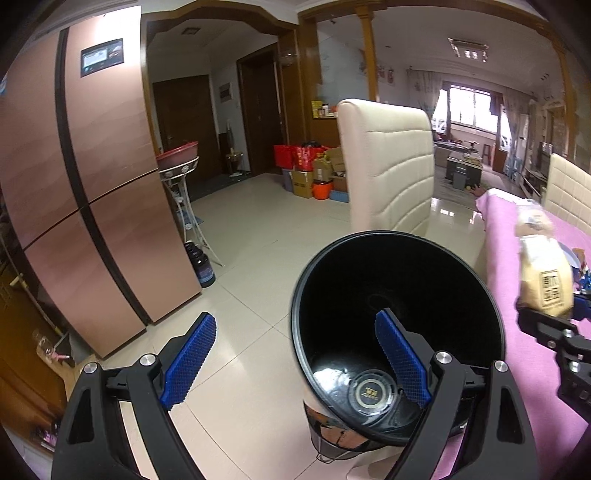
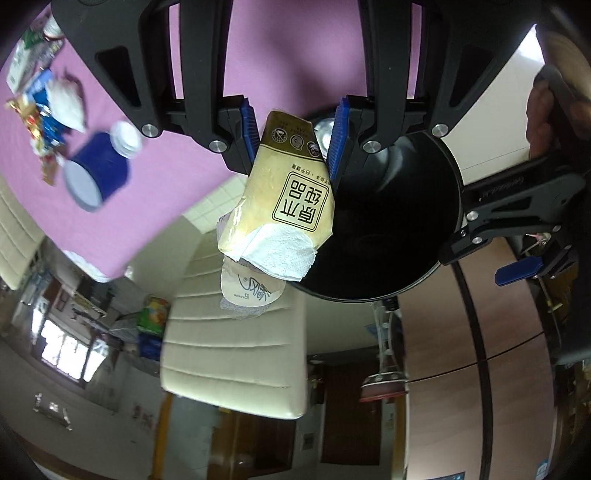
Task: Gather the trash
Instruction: 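Move the yellow bread bag over the bin with the right tool and release, then grasp the brown medicine bottle with the left tool while the right tool grasps the clear tray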
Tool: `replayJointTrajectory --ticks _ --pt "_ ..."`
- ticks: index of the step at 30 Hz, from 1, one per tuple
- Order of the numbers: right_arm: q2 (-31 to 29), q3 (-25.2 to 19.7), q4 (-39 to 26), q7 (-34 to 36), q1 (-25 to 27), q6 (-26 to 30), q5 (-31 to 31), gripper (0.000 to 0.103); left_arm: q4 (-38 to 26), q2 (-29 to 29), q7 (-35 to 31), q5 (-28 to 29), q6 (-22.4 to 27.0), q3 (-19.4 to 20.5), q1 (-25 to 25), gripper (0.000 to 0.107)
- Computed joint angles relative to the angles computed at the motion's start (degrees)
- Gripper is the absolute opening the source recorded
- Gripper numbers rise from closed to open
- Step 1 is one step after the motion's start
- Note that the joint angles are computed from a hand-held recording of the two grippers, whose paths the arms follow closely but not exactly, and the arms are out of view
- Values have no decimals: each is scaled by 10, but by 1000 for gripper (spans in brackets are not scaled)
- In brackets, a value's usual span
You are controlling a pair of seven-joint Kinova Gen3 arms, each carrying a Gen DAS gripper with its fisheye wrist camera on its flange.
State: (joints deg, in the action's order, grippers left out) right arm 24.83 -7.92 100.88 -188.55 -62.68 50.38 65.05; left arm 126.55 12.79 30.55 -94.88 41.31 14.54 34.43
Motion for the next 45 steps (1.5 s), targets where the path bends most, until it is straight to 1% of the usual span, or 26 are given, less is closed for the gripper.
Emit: replayJointTrajectory --ticks 1,2,3,4,5,8,11,15,17,22,24,28,30,32,34,38,40,42,45 --pt "9 -1 -13 15 8 -5 -10 35 1 0 0 0 -1 -1 -1 86" --pt "13 -6 -19 22 16 -9 -15 43 2 0 1 0 -3 -2 -3 86" --pt "17 1 -23 19 15 -13 -17 65 2 0 2 0 -5 -3 -6 86" --pt "20 14 -24 8 4 -8 -10 72 4 -1 4 -3 -7 -4 -8 86" --pt "20 23 -19 -4 -6 0 -3 77 4 0 4 -4 -9 -4 -10 86" --pt "24 20 -24 -7 -13 31 -2 76 3 1 8 -4 -10 -2 -10 86" --pt "8 14 -1 -22 -9 35 -4 76 -3 5 4 1 -8 0 -5 86" --pt "-1 3 17 -43 -14 70 -12 76 -12 8 -8 4 -14 2 2 86" --pt "-4 -4 22 -46 -16 97 -26 76 -18 11 -11 2 -21 5 8 86" --pt "-26 -23 61 -80 -17 141 -59 76 -42 22 -33 6 -47 11 25 86" --pt "-40 -31 82 -106 -17 158 -71 76 -55 28 -54 13 -63 13 34 86" --pt "-71 -52 128 -177 -17 192 -104 76 -75 41 -77 18 -76 15 60 86" --pt "-79 -65 145 -217 -25 229 -123 76 -86 46 -91 22 -92 16 71 86" --pt "-84 -78 161 -255 -33 264 -144 76 -94 50 -100 25 -98 15 86 86" --pt "-101 -89 182 -286 -31 273 -164 77 -100 55 -103 24 -97 14 102 86" --pt "-137 -115 235 -359 -24 258 -200 77 -120 64 -141 48 -115 13 121 86" --pt "-145 -127 251 -385 -23 252 -212 77 -132 70 -163 63 -125 10 135 86" --pt "-147 -136 260 -401 -23 250 -217 77 -138 76 -172 68 -128 3 152 86" --pt "-147 -148 266 -434 -34 263 -226 76 -147 84 -179 69 -134 -4 174 86"
